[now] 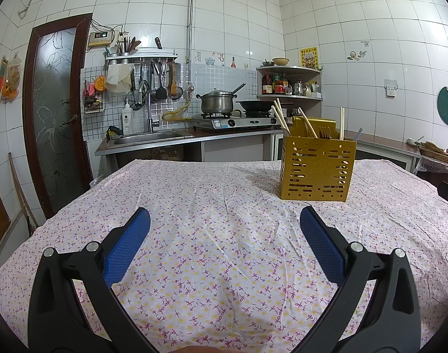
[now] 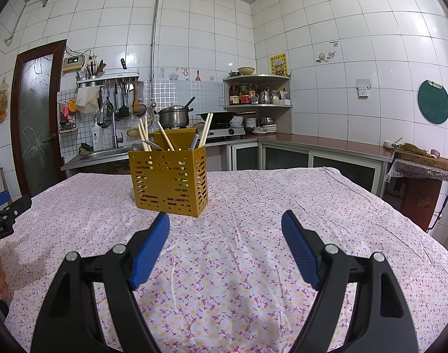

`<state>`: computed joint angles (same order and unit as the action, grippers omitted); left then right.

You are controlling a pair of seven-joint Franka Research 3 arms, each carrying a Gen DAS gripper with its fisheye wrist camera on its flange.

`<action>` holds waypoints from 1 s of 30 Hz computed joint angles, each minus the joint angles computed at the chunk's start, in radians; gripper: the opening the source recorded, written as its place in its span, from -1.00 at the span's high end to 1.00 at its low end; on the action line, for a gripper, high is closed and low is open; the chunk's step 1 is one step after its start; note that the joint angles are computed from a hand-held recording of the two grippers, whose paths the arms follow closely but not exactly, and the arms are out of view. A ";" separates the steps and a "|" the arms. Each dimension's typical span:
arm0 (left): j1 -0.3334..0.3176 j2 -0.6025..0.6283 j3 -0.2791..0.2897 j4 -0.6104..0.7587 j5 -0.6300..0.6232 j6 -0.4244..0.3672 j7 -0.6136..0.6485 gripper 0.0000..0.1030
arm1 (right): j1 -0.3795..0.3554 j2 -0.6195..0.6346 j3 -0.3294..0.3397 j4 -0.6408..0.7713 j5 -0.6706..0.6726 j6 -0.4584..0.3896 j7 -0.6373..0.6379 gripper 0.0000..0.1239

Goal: Organize utensils

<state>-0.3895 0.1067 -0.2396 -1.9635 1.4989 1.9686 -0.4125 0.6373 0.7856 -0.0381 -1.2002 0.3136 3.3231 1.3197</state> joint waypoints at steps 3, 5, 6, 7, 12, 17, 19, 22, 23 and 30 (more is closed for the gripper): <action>0.000 0.000 0.000 0.001 0.000 0.000 0.001 -0.91 | 0.001 0.000 -0.001 0.000 0.001 0.000 -0.001 -0.25; 0.000 0.000 0.000 0.001 0.000 0.000 0.001 -0.91 | 0.001 0.000 -0.001 0.001 0.002 0.000 -0.001 -0.25; 0.000 0.000 0.000 0.000 -0.001 0.000 0.001 -0.91 | 0.002 -0.002 -0.001 -0.003 0.002 0.000 -0.002 -0.25; -0.001 0.000 0.000 0.000 -0.001 0.000 0.001 -0.91 | 0.001 0.000 -0.001 0.000 0.002 0.000 -0.002 -0.25; -0.001 0.000 0.000 0.001 -0.001 0.000 0.002 -0.91 | 0.002 -0.002 -0.002 -0.002 0.003 0.000 -0.002 -0.25; -0.001 0.000 0.000 0.001 -0.002 0.000 0.003 -0.91 | 0.002 0.000 -0.003 0.001 0.003 -0.002 -0.001 -0.25; -0.001 0.000 0.000 0.001 -0.002 0.000 0.002 -0.91 | 0.002 0.000 -0.003 0.001 0.003 -0.002 -0.001 -0.25; 0.000 0.000 0.001 -0.002 -0.004 -0.001 -0.008 -0.91 | 0.003 -0.001 -0.003 0.000 0.003 -0.001 -0.001 -0.25; 0.001 0.001 0.001 -0.002 -0.004 0.000 -0.011 -0.91 | 0.003 0.000 -0.003 0.001 0.004 -0.002 -0.001 -0.25; 0.000 0.002 0.001 -0.005 0.000 -0.002 -0.014 -0.91 | 0.002 0.000 -0.003 0.001 0.003 -0.002 -0.001 -0.25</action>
<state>-0.3899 0.1087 -0.2387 -1.9681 1.4989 1.9666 -0.4270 0.6394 0.7853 -0.0410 -1.1989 0.3162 3.3207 1.3191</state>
